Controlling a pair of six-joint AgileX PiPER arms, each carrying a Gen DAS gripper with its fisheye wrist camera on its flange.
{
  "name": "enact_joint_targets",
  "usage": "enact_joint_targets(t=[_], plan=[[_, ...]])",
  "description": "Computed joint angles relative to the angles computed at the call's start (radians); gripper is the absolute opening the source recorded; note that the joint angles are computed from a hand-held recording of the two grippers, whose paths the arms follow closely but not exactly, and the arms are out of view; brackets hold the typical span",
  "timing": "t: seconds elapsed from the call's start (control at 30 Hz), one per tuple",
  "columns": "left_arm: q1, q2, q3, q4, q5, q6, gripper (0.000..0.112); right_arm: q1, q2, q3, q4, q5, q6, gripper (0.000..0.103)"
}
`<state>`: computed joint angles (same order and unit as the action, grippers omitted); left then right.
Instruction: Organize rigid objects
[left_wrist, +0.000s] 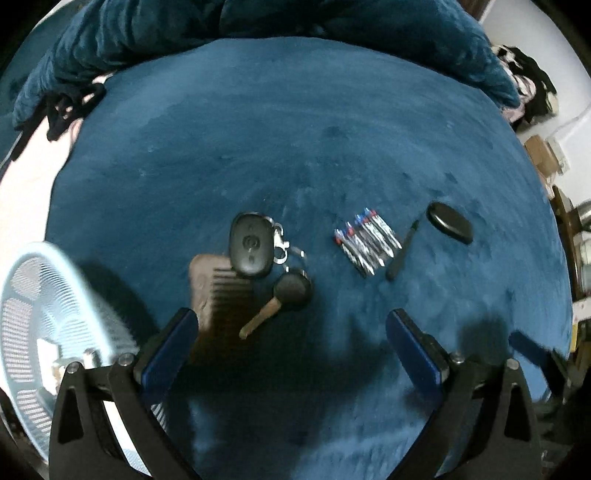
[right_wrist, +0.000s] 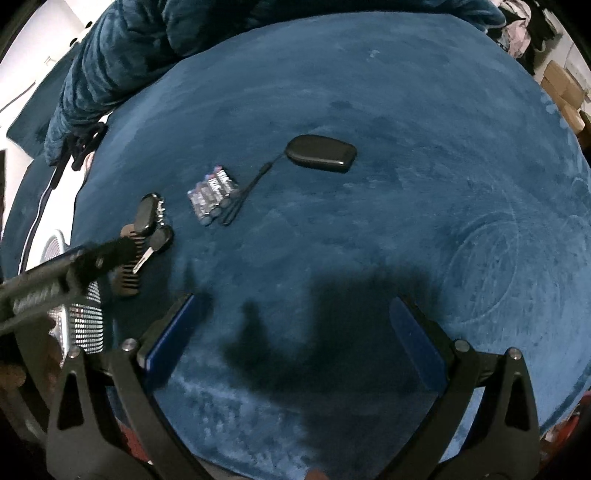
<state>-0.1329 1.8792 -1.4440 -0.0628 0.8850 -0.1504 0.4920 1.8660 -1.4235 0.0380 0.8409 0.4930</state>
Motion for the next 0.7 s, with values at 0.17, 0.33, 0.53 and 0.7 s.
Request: enact_joint_targets(t=[0.17, 0.33, 0.53, 0.7], plan=[[0.01, 0.12, -0.105, 0.018, 0.008, -0.034, 0.095, -0.021, 0.006, 0.021, 0.02, -0.018, -0.027, 0.103], [0.004, 0.211, -0.182, 0.046, 0.018, -0.035, 0.085, -0.04, 0.014, 0.03, 0.037, -0.027, -0.046, 0.103], [-0.024, 0.246, -0.188, 0.024, -0.011, 0.039, 0.055, -0.046, 0.009, 0.045, 0.044, -0.032, -0.053, 0.103], [-0.007, 0.188, -0.088, -0.168, -0.027, 0.197, 0.043, -0.045, 0.011, 0.039, 0.04, -0.03, -0.04, 0.103]])
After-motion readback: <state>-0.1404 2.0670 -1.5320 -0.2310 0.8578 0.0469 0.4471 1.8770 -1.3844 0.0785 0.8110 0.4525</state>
